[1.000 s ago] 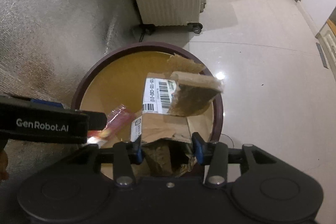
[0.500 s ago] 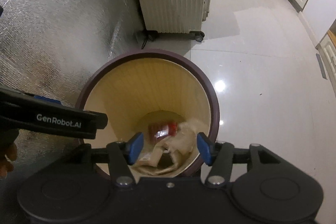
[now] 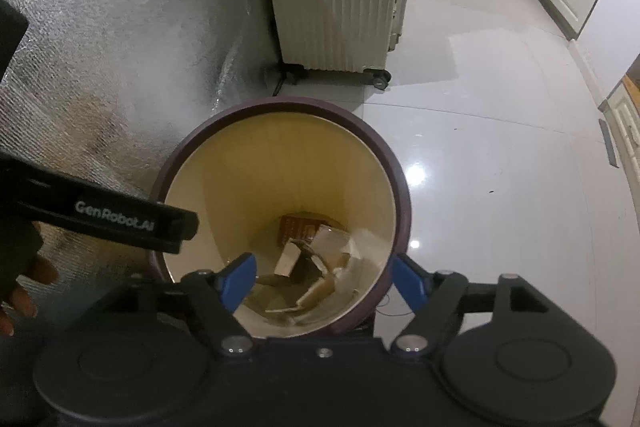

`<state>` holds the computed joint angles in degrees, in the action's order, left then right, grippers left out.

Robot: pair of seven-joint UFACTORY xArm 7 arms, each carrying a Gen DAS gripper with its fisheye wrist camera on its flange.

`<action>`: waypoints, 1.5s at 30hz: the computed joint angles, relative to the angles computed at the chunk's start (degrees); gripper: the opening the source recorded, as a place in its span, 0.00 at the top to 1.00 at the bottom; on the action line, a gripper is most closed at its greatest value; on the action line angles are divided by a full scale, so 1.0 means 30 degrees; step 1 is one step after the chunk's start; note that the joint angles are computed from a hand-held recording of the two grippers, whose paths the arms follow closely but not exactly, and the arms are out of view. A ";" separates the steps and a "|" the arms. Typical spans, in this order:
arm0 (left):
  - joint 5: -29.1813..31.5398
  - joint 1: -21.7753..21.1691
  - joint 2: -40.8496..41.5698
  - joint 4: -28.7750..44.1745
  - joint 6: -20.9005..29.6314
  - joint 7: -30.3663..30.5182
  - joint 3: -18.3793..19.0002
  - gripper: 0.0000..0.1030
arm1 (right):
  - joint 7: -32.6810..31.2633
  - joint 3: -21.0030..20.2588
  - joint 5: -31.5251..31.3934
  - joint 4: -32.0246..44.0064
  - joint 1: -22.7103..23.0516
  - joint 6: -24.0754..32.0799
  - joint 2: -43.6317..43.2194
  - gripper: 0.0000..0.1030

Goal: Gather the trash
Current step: 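Open both grippers to drop the packet and box into the wastebasket, then move both tools back from the wastebasket toward the table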

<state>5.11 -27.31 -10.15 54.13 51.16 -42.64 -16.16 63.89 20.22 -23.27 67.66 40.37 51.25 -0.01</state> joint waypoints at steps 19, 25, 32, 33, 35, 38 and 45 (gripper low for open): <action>0.0189 -0.0098 -0.2569 -0.1370 0.0150 -0.0140 -0.0565 0.00 | 0.1934 0.0659 -0.0058 -0.1295 -0.0433 0.0683 -0.1909 0.00; 0.0492 -0.0162 -0.3730 -0.1901 0.0062 -0.0379 -0.0988 0.00 | 0.2646 0.1047 -0.0262 -0.1487 -0.0543 0.0988 -0.2459 0.00; 0.0816 -0.0202 -0.5090 -0.2333 0.0153 -0.0587 -0.1431 0.00 | 0.3578 0.1626 -0.0550 -0.1800 -0.0805 0.2099 -0.3735 0.00; 0.0826 -0.0228 -0.5349 -0.2388 0.0128 -0.0555 -0.1482 0.00 | 0.3699 0.1736 -0.0632 -0.1852 -0.0859 0.2248 -0.3912 0.00; 0.0791 -0.0278 -0.5940 -0.2526 0.0050 -0.0500 -0.1574 0.00 | 0.4024 0.1992 -0.0838 -0.1882 -0.0982 0.2701 -0.4365 0.00; 0.0794 -0.0287 -0.6917 -0.2708 -0.0163 -0.0402 -0.1735 0.00 | 0.4449 0.2478 -0.1191 -0.1764 -0.1141 0.3398 -0.4913 0.00; 0.0640 -0.0089 -0.9237 -0.3060 -0.0850 0.0016 -0.2034 0.00 | 0.5391 0.3911 -0.2957 -0.0940 -0.1574 0.5098 -0.6020 0.00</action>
<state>7.03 -27.58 -37.86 44.95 48.61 -42.59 -22.26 80.06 31.95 -32.14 64.84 35.65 66.55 -18.07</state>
